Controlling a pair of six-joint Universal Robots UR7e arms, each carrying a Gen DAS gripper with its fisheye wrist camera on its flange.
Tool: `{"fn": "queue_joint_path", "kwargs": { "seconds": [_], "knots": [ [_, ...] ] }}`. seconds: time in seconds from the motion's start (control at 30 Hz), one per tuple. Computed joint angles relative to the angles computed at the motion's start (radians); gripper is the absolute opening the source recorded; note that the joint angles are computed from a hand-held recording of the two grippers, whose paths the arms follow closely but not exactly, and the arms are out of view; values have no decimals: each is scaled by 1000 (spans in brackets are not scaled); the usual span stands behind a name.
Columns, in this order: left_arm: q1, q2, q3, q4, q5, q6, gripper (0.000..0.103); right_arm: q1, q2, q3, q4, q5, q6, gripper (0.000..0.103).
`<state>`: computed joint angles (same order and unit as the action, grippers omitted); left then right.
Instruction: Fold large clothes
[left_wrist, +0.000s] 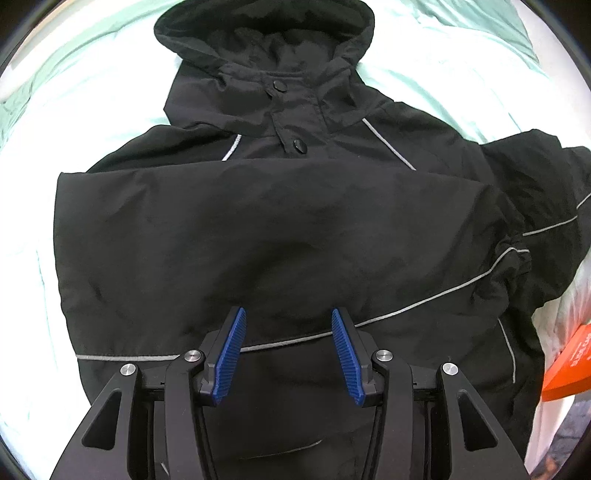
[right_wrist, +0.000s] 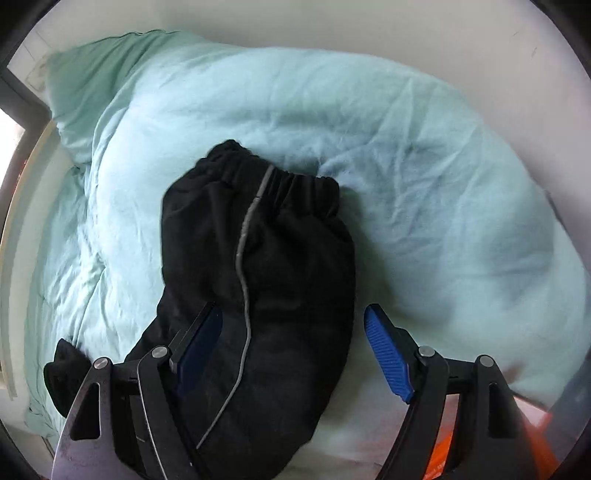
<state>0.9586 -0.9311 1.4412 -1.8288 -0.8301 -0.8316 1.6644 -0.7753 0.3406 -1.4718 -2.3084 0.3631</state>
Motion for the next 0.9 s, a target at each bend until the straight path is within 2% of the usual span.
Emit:
{"fn": "queue_joint_path", "kwargs": {
  "seconds": [0.03, 0.1, 0.13, 0.2, 0.27, 0.3, 0.43, 0.63, 0.73, 0.9],
  "knots": [
    [3, 11, -10, 3, 1, 2, 50, 2, -5, 19, -2, 0, 6, 81],
    [7, 22, -23, 5, 4, 4, 50, -1, -30, 103, -58, -3, -31, 72],
    [7, 20, -22, 3, 4, 3, 50, 4, -24, 111, -74, -24, -60, 60],
    [9, 19, -21, -5, 1, 3, 50, 20, -38, 174, -139, -79, -144, 50],
    [8, 10, -10, -13, -5, 5, 50, 30, -54, 215, -188, -74, -202, 27],
    [7, 7, -5, -16, -7, 6, 50, 41, -62, 235, -204, -78, -225, 23],
    [-2, -11, 19, -30, -7, 13, 50, 85, -82, 302, -263, -83, -315, 19],
    [-12, -56, 66, -55, 0, -8, 50, 165, -130, 424, -292, -13, -399, 19],
    [-22, -85, 94, -61, 10, -22, 50, 207, -154, 512, -330, 36, -431, 19],
    [-43, -152, 155, -60, 30, -62, 50, 293, -178, 681, -435, 44, -492, 18]
  ]
}}
